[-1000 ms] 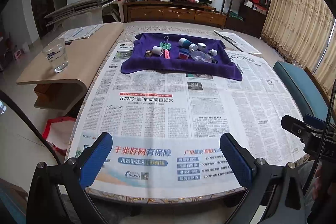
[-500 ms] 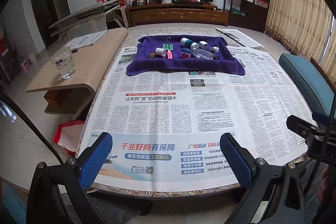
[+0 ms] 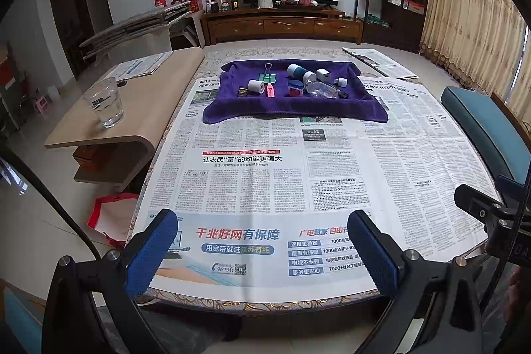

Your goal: Organize rigid objects

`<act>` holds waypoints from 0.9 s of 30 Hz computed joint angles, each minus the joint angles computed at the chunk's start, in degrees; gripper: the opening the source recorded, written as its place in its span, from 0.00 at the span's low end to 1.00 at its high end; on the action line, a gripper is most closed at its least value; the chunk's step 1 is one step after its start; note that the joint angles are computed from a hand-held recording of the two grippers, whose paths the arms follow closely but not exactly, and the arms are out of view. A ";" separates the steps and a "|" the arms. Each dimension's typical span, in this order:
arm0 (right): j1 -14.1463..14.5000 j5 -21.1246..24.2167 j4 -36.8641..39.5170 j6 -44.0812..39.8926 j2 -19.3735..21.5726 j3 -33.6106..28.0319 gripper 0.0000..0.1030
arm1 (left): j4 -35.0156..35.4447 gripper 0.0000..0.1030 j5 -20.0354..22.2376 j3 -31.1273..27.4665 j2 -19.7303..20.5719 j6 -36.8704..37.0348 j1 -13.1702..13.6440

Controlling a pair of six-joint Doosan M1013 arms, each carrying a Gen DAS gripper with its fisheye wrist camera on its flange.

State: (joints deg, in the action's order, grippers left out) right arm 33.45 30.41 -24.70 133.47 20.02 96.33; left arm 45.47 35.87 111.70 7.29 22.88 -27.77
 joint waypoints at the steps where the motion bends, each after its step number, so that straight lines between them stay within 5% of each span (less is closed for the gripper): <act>1: 0.04 -0.06 -0.03 0.02 -0.03 0.06 1.00 | 0.12 1.00 0.05 0.01 0.00 -0.21 -0.03; 27: 0.60 0.74 -1.75 1.15 -0.10 0.13 1.00 | -0.47 1.00 -0.08 0.12 -0.13 -0.02 0.19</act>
State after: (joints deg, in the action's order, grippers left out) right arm 34.05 31.16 -26.45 134.62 19.93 96.46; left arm 45.00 35.79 111.82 7.17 22.86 -27.58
